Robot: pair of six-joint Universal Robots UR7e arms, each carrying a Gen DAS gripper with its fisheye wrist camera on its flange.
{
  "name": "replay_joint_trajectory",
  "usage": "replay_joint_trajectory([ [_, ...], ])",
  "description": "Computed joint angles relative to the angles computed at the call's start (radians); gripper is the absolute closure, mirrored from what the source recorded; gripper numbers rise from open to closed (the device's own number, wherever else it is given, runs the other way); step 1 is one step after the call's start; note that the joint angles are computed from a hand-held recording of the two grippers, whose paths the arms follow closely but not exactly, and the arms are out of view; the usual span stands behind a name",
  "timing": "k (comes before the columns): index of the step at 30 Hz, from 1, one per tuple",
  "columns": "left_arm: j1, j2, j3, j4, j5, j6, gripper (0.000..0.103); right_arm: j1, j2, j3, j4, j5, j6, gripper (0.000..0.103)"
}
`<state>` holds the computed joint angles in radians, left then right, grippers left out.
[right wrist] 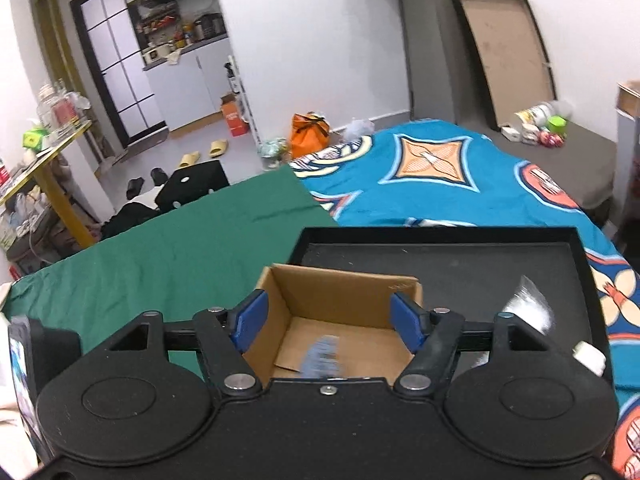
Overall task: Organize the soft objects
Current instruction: 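Carry the denim cloth with the right gripper into the cardboard box and release, then move the right gripper to the purple tissue pack and grasp it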
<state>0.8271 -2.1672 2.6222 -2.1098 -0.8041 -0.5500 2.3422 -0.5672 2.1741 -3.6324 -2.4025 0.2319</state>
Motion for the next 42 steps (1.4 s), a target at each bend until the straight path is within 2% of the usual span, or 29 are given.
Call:
replay_joint_trajectory([
  [4, -0.007, 0.0, -0.002, 0.002, -0.006, -0.005, 0.077, 0.006, -0.032, 0.051, -0.005, -0.034, 0.05, 0.026],
  [9, -0.029, -0.005, -0.007, 0.021, -0.009, -0.033, 0.053, 0.004, -0.083, 0.116, 0.033, -0.058, 0.111, 0.026],
  [15, -0.066, -0.013, -0.007, 0.054, -0.004, -0.06, 0.039, -0.017, -0.14, 0.199, 0.06, -0.077, 0.184, 0.026],
  [19, -0.081, 0.007, -0.011, 0.066, 0.006, -0.081, 0.036, -0.036, -0.183, 0.254, 0.116, -0.098, 0.262, 0.026],
  [24, -0.104, 0.028, -0.009, 0.07, 0.015, -0.093, 0.036, -0.061, -0.216, 0.313, 0.126, -0.1, 0.314, 0.026],
  [27, -0.114, 0.038, -0.008, 0.082, 0.019, -0.102, 0.036, -0.087, -0.249, 0.343, 0.194, -0.106, 0.383, 0.026],
  [32, -0.145, 0.046, -0.005, 0.126, 0.051, -0.126, 0.035, -0.149, -0.277, 0.403, 0.184, -0.076, 0.464, 0.026],
  [38, -0.16, 0.073, -0.003, 0.142, 0.071, -0.143, 0.035, -0.218, -0.275, 0.447, 0.12, -0.018, 0.5, 0.026],
  [42, -0.163, 0.105, -0.002, 0.146, 0.086, -0.154, 0.035, -0.274, -0.255, 0.473, 0.031, 0.021, 0.508, 0.026],
])
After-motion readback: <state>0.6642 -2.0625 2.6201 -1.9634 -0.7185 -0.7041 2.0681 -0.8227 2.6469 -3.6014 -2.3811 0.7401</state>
